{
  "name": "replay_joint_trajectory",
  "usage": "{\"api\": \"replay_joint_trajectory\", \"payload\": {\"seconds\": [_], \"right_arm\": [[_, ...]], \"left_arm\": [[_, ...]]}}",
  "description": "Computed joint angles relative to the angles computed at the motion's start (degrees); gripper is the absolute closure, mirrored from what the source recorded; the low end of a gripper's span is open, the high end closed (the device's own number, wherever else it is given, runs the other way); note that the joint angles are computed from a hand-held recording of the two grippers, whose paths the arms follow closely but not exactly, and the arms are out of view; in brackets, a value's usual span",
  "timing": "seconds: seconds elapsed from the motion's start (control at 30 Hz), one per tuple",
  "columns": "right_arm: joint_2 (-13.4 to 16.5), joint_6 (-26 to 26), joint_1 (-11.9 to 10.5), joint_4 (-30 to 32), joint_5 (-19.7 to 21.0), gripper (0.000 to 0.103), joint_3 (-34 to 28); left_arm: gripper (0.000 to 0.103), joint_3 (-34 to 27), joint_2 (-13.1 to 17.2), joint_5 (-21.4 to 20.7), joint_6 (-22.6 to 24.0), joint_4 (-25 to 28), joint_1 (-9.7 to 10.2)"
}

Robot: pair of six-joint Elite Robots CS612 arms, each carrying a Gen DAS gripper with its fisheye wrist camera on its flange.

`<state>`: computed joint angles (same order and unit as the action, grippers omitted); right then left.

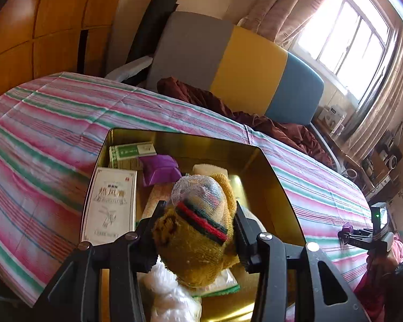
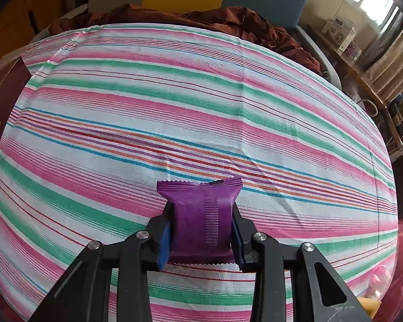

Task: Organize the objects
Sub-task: 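Carry the yellow knitted toy into the tray and open the left tool while the right tool holds the pouch, then carry the purple pouch into the tray and open the right tool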

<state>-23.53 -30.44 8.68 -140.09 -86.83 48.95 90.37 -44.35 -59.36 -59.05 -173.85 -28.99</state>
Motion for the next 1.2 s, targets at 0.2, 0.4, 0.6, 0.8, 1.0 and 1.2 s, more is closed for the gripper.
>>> {"api": "replay_joint_trajectory", "payload": {"seconds": [0.2,0.4,0.6,0.8,1.0,1.2], "right_arm": [[0.19,-0.49,-0.21,0.62,0.05,0.066,-0.85],[0.69,-0.63,-0.11,0.97,-0.18,0.066,-1.80],[0.70,-0.55,-0.14,1.22,0.05,0.066,-1.92],[0.66,-0.68,-0.12,1.20,0.00,0.066,-1.88],[0.77,-0.94,-0.12,0.94,-0.21,0.066,-1.96],[0.99,-2.31,0.19,-0.49,-1.68,0.068,-1.98]], "left_arm": [[0.057,-7.47,3.93,-6.50,5.70,1.63,1.83],[0.053,-18.23,9.38,-12.39,9.40,8.53,3.92],[0.046,-22.94,12.28,-16.41,8.30,15.10,4.97],[0.020,-19.38,10.36,-12.68,10.28,11.32,3.92],[0.021,-14.04,6.77,-3.92,9.11,10.12,1.60],[0.021,-7.92,2.84,4.17,4.14,14.01,-1.38]]}}
